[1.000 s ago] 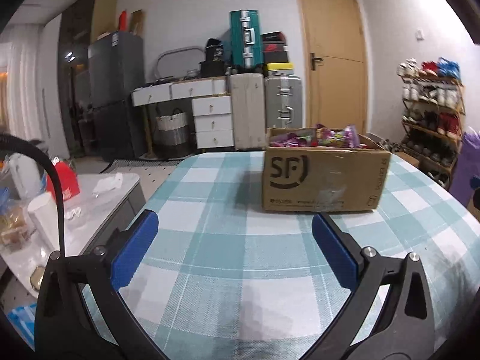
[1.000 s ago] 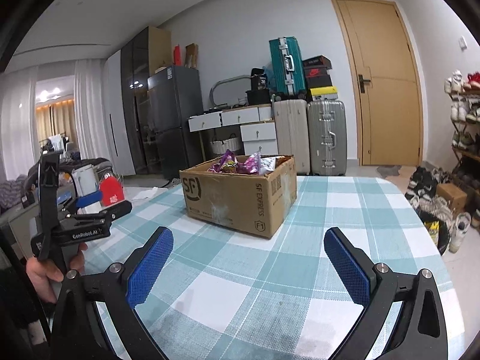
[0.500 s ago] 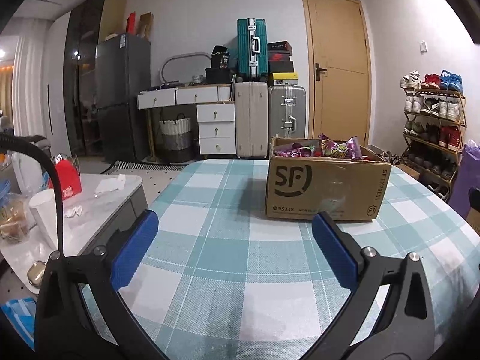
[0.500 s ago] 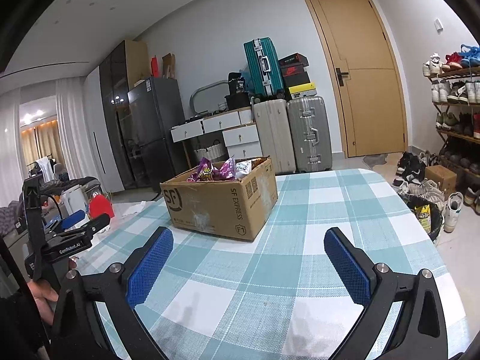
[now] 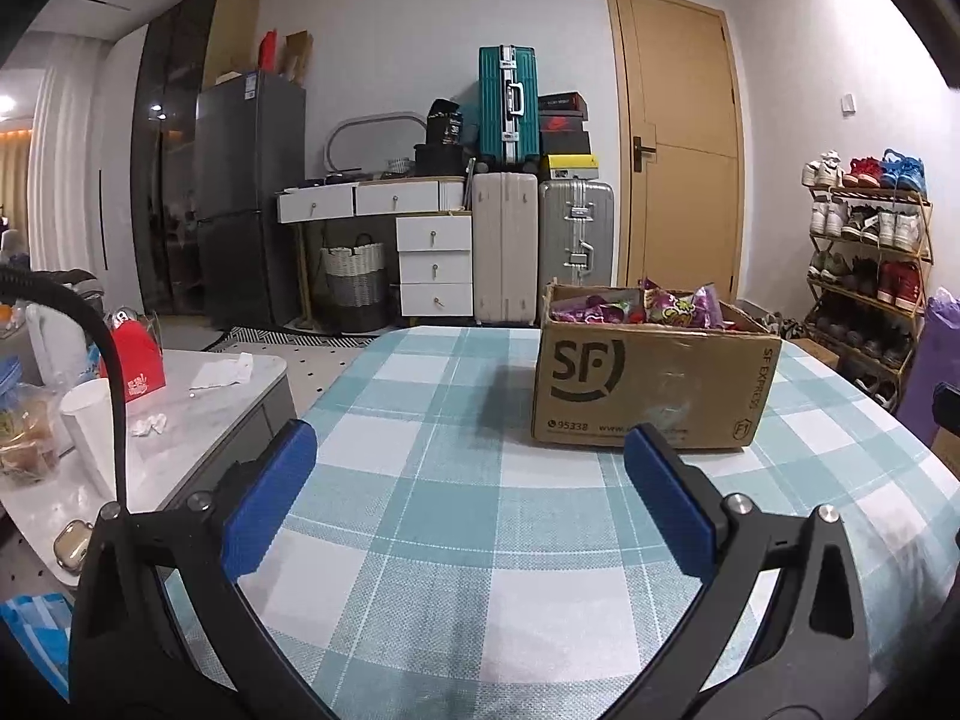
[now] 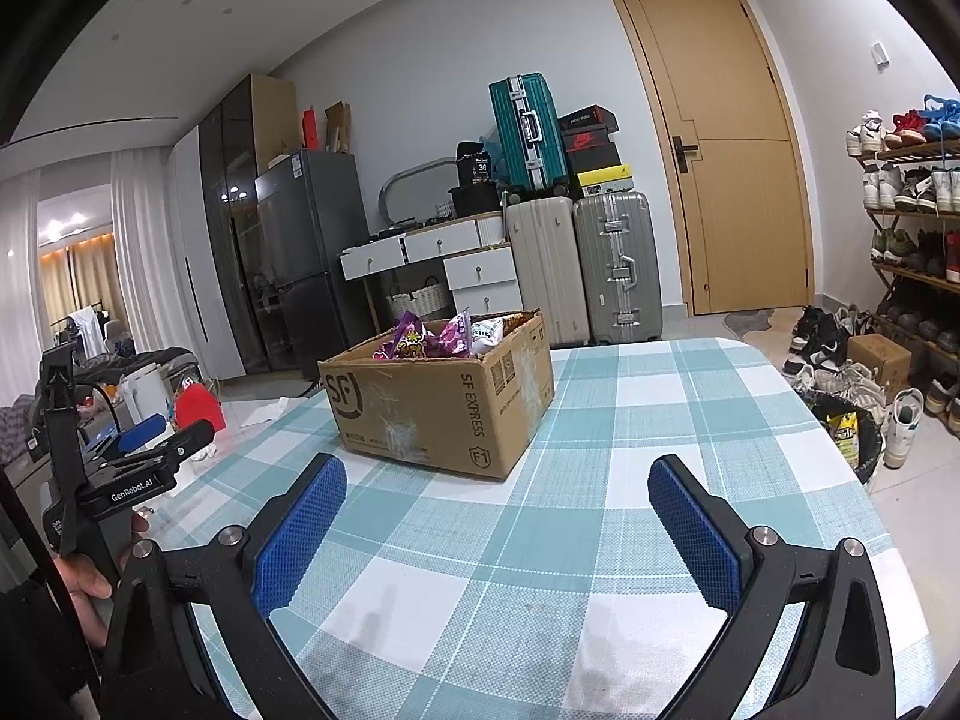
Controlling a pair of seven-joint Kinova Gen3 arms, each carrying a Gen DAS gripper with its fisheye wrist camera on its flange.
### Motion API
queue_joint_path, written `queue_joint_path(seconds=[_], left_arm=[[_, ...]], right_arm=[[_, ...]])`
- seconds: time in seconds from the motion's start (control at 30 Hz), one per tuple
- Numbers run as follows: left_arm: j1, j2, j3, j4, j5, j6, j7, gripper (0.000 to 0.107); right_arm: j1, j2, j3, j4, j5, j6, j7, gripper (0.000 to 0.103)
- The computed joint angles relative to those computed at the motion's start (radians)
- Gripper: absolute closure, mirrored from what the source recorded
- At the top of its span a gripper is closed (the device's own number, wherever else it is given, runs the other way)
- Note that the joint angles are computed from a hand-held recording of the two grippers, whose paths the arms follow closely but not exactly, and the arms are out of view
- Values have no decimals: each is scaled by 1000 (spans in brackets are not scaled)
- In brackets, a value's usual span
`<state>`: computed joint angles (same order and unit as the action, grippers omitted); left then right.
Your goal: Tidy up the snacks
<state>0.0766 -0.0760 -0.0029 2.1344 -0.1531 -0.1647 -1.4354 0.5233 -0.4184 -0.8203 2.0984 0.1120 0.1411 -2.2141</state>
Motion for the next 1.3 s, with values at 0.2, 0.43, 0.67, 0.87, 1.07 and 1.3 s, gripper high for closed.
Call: queue_joint_path(seconds=[0.2,0.43,0.67,0.87,1.07,1.3], left_arm=[[9,-7,-11,4,-18,2,17,5],[-4,-7,2,6,14,-1,-12,5],[-2,-6,1,7,13,-2,-11,5],[-4,-6,3,7,17,-4,-14,5],[-1,-6,0,7,11,-4,-8,5],[-6,-6,6,8,20,-4,-17,5]], right_arm=[[-2,1,2,0,-1,0,2,0],[-1,1,1,0,-2,0,4,0],[3,-1,-2,0,-3,1,2,0],[1,0,-1,0,-3,0,3,0],[0,0,0,1,-4,0,4,0],[0,0,0,1,-4,-1,5,0]])
